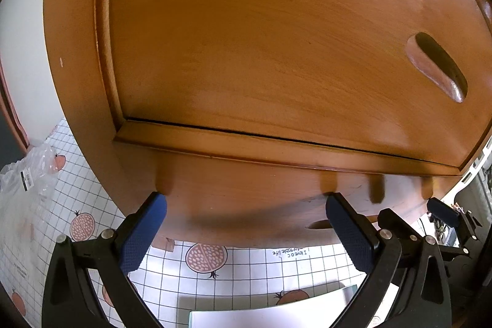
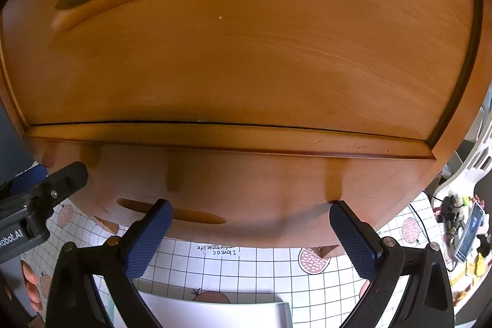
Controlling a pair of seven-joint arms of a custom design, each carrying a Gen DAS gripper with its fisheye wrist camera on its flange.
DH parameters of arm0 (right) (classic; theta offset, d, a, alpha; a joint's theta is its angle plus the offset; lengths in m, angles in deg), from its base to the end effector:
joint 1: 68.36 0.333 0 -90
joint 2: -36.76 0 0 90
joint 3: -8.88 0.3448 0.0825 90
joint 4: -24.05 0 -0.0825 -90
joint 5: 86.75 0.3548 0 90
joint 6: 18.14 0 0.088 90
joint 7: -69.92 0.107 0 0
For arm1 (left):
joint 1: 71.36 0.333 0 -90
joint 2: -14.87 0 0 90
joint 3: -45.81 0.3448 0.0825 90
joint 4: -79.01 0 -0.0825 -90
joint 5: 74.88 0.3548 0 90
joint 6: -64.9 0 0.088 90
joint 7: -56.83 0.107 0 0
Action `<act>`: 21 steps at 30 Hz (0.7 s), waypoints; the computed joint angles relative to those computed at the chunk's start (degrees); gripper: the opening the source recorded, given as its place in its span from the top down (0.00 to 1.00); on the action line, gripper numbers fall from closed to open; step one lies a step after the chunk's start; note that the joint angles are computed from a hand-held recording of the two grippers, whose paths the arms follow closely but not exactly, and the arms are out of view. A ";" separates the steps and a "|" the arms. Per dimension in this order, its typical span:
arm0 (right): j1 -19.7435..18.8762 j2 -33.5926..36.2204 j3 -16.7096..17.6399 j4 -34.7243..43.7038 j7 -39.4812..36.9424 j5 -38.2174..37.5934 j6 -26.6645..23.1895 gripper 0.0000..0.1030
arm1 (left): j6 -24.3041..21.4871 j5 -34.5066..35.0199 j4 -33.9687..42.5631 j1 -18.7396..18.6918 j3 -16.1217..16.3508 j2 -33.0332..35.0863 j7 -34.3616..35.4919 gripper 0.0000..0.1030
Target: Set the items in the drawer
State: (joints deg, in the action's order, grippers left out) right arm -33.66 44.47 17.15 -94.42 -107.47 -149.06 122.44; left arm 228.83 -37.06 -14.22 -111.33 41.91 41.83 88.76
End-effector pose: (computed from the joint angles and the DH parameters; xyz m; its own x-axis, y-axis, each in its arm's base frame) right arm 0.4225 0.3898 0.4398 -0.0964 -0.9946 0.0386 -0.7042 0.0407 -0.7088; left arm 0.4950 -0.5094 0.4710 -0.3634 -0.9127 0.1870 -0.6899 0.1288 -0.7124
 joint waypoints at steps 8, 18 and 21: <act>-0.59 0.80 -0.67 1.39 -2.13 0.58 1.02 0.00 | 0.70 3.44 -5.12 -0.56 0.64 -3.87 -4.65 0.00; -0.32 -2.18 0.45 -1.48 -1.64 0.01 1.08 0.00 | 1.35 11.86 -14.74 0.70 -1.70 -11.63 -13.89 0.00; -0.38 -3.13 1.20 -2.86 -2.22 0.89 1.00 0.00 | 0.81 14.11 -17.51 1.64 -3.62 -13.63 -16.72 0.00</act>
State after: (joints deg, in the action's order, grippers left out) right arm -34.04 41.34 18.35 -97.29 -109.69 -148.17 123.44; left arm 229.64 -22.95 -31.73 -109.69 38.30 28.20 72.03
